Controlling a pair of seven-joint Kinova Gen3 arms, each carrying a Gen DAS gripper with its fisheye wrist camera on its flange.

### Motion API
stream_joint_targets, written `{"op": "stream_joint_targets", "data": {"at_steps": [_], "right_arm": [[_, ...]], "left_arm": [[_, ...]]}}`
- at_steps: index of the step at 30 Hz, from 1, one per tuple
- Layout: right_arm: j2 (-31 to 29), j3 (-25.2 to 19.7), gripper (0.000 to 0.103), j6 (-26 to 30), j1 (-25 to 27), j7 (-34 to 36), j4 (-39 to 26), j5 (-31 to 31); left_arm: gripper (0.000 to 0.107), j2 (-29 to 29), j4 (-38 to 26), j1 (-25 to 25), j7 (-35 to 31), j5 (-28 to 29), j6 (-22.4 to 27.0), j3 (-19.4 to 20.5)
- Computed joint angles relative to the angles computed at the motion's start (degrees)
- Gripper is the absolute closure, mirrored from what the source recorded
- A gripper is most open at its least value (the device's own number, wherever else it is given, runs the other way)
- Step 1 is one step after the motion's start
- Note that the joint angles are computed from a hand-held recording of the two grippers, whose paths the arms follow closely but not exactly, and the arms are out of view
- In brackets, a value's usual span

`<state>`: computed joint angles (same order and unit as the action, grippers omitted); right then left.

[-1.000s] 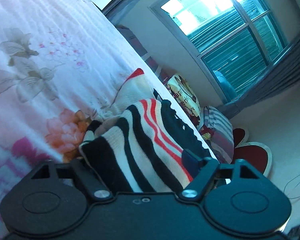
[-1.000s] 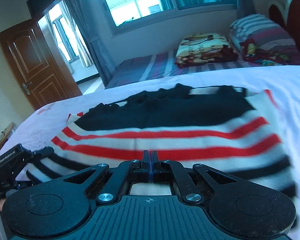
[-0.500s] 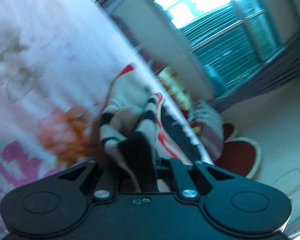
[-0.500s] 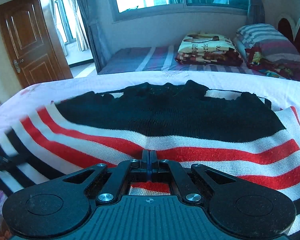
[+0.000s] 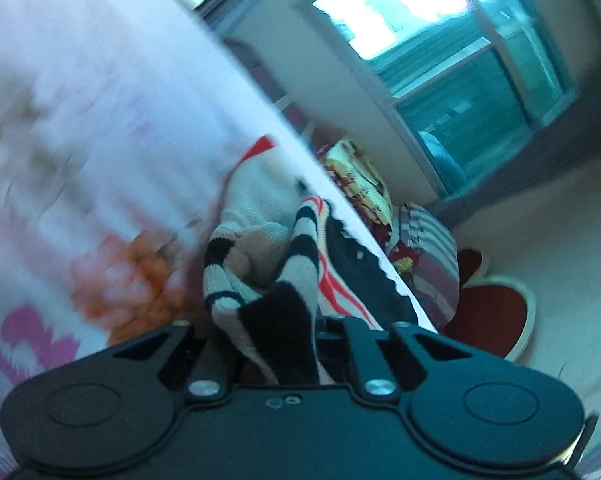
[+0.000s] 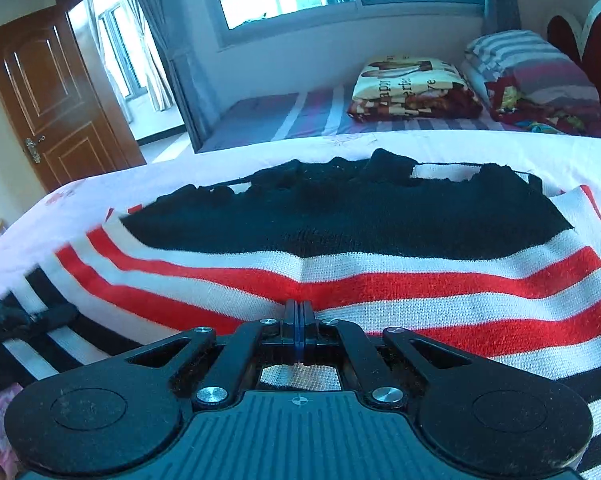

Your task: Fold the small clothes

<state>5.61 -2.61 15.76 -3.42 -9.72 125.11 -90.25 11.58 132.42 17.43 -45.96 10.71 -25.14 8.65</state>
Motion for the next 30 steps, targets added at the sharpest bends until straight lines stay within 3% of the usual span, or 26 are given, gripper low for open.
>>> {"op": "stream_joint_targets", "data": {"at_steps": [3, 5, 8, 11, 13, 15, 19, 22, 23, 24, 25, 26, 30], "right_arm": [[0.08, 0.46, 0.103, 0.84, 0.17, 4.28, 0.82, -4.62], [0.08, 1.07, 0.103, 1.36, -0.1, 4.64, 1.09, -5.75], [0.14, 1.96, 0.103, 3.08, 0.25, 3.31, 1.13, -5.24], [0.78, 3.01, 0.103, 6.73, 1.77, 0.23, 0.78, -3.76], [0.97, 4.01, 0.103, 10.97, 4.05, -3.27, 0.68, -2.71], [-0.49, 5.72, 0.103, 14.66, 7.35, -3.62, 2.39, -5.39], [-2.82, 12.08, 0.103, 23.76, 15.85, -5.86, 4.78, -3.93], [-2.2, 15.29, 0.102, 30.75, 23.75, -11.85, 3.35, 2.32], [-1.93, 16.87, 0.098, 32.72, 25.29, -12.79, 3.04, 3.39], [-1.95, 17.47, 0.067, 33.75, 27.07, -13.63, 2.89, 4.21], [-2.36, 17.84, 0.023, 33.86, 28.5, -14.44, 2.88, 4.35], [-2.94, 19.05, 0.016, 34.48, 29.25, -14.31, 3.34, 3.97], [-2.32, 19.54, 0.027, 42.02, 34.16, -13.25, 1.67, 7.28]], "left_arm": [[0.097, -0.52, -2.2, -0.38, -1.4, -0.16, 4.35, 0.04], [0.098, -1.51, -3.21, 1.74, 1.17, -3.11, 8.56, -2.97], [0.099, -5.14, -5.94, 9.7, -0.92, -5.99, 11.55, -9.71], [0.097, -5.34, -12.9, 17.66, -7.58, -4.93, 18.54, -14.99], [0.097, -3.99, -18.2, 22.97, -12.24, -3.3, 23.19, -18.45], [0.097, -1.62, -23.51, 28.28, -16.63, -1.39, 27.37, -21.94], [0.097, 4.7, -33.37, 37.42, -23.16, 1.78, 35.26, -27.55], [0.096, 9.67, -39.21, 36.46, -24.65, 1.04, 39.31, -22.85], [0.088, 11.6, -41.67, 35.16, -26.39, 1.22, 41.47, -20.19], [0.086, 13.6, -44.02, 33.91, -27.53, 0.49, 43.39, -17.54], [0.08, 15.15, -45.32, 32.78, -28.36, -0.87, 44.37, -14.9], [0.071, 15.71, -45.55, 32.03, -29.18, -1.31, 44.63, -12.91], [0.062, 9.46, -37.52, 23.25, -35.57, 5.27, 38.52, -2.56]]}}
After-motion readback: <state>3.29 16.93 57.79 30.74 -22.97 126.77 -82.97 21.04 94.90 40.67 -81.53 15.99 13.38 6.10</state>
